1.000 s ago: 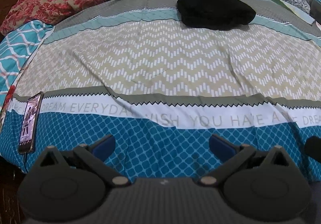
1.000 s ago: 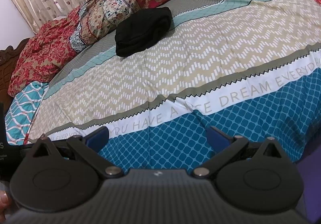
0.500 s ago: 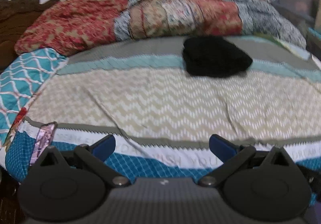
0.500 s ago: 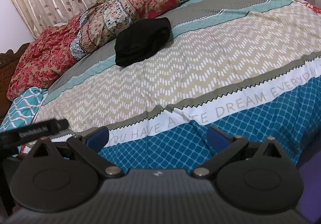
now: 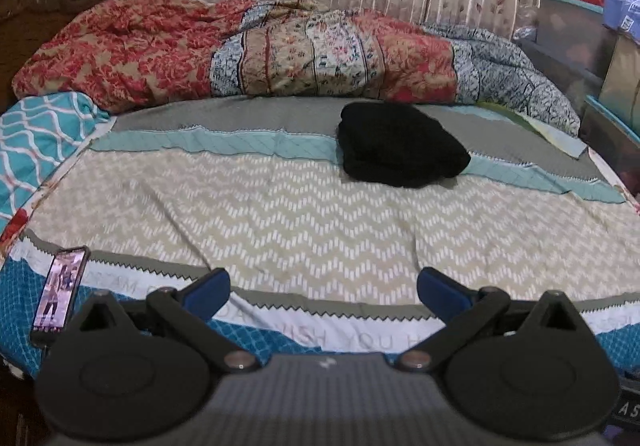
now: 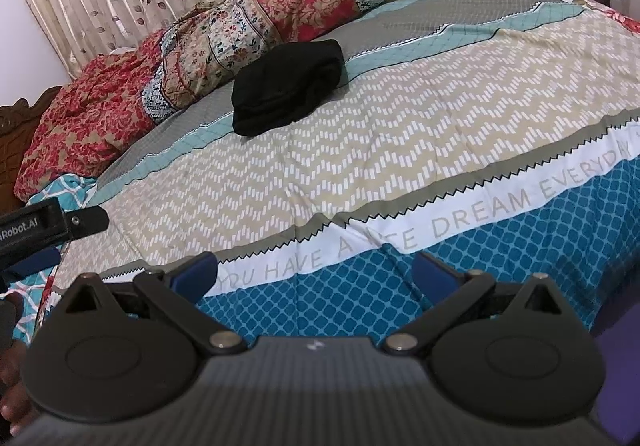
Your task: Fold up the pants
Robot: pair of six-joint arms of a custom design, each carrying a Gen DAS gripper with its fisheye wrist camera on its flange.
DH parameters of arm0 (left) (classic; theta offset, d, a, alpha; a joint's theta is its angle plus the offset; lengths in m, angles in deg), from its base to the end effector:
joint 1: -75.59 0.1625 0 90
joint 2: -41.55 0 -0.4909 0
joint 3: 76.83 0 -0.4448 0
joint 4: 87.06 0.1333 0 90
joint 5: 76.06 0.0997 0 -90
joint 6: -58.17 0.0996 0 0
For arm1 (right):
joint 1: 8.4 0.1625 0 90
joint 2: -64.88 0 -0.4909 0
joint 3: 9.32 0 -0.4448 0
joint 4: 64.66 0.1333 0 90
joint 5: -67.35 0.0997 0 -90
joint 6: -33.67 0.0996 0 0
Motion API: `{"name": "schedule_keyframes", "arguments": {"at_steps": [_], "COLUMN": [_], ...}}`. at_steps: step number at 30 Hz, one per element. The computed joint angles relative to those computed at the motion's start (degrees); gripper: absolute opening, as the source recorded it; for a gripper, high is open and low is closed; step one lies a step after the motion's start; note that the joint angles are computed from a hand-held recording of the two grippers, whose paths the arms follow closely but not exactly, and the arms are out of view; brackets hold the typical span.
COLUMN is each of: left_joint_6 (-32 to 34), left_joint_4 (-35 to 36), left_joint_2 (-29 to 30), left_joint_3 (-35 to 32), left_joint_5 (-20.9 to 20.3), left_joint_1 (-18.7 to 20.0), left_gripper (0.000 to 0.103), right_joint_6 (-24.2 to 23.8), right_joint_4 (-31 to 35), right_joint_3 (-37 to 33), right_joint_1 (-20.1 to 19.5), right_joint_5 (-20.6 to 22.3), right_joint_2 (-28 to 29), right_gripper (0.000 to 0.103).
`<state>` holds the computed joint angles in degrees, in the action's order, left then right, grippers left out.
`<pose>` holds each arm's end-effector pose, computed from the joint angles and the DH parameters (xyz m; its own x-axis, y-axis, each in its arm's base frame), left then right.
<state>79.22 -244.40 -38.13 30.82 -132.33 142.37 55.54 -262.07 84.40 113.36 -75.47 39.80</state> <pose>-0.0673 -0.6353 0.4360 -0.7334 0.2591 -0.6285 0.6089 0.6615 -0.4378 0.4259 -0.5855 -0.0282 -0.8734 0.3454 0.3432 -0.0916 0.5757 -0.8125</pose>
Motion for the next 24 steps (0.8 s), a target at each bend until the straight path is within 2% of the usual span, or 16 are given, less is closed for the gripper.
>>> {"name": "schedule_keyframes", "arguments": {"at_steps": [6,11,13,19,24], "left_joint_6": [3.73,6.47,6.78,6.21,5.03], "left_joint_4": [-7.43,-11.99,-11.26,-7.22,-4.49], "left_joint_2": [-0.81,-2.46,-2.86,-2.47,-2.34], "left_joint_3": [1.62,3.47,3.56,3.02,2.91], "left_joint_5": [-1.54,-7.83,-10.14,-8.54,-5.66], "left_joint_1": [-0.86,-0.37,-0.15,-0.73,-1.41], "left_gripper": [0.103,0.103,0.103,0.103,0.103], "right_joint_6": [-0.16,-0.17,-0.17,-0.21,0.22], "right_joint_4": [-0.49,-0.46,-0.32,-0.38,-0.34], "right_joint_3": [-0.10,-0.20,-0.37,-0.39,-0.39], "right_joint_1": [0.04,0.07,0.10,0.08,0.00], "right_joint_5": [-0.34,-0.32,-0.34,-0.29,-0.29], "right_joint_2": [0.06,0.14,0.23,0.24,0.28], "right_gripper": [0.103,0.103,0.103,0.103,0.103]}}
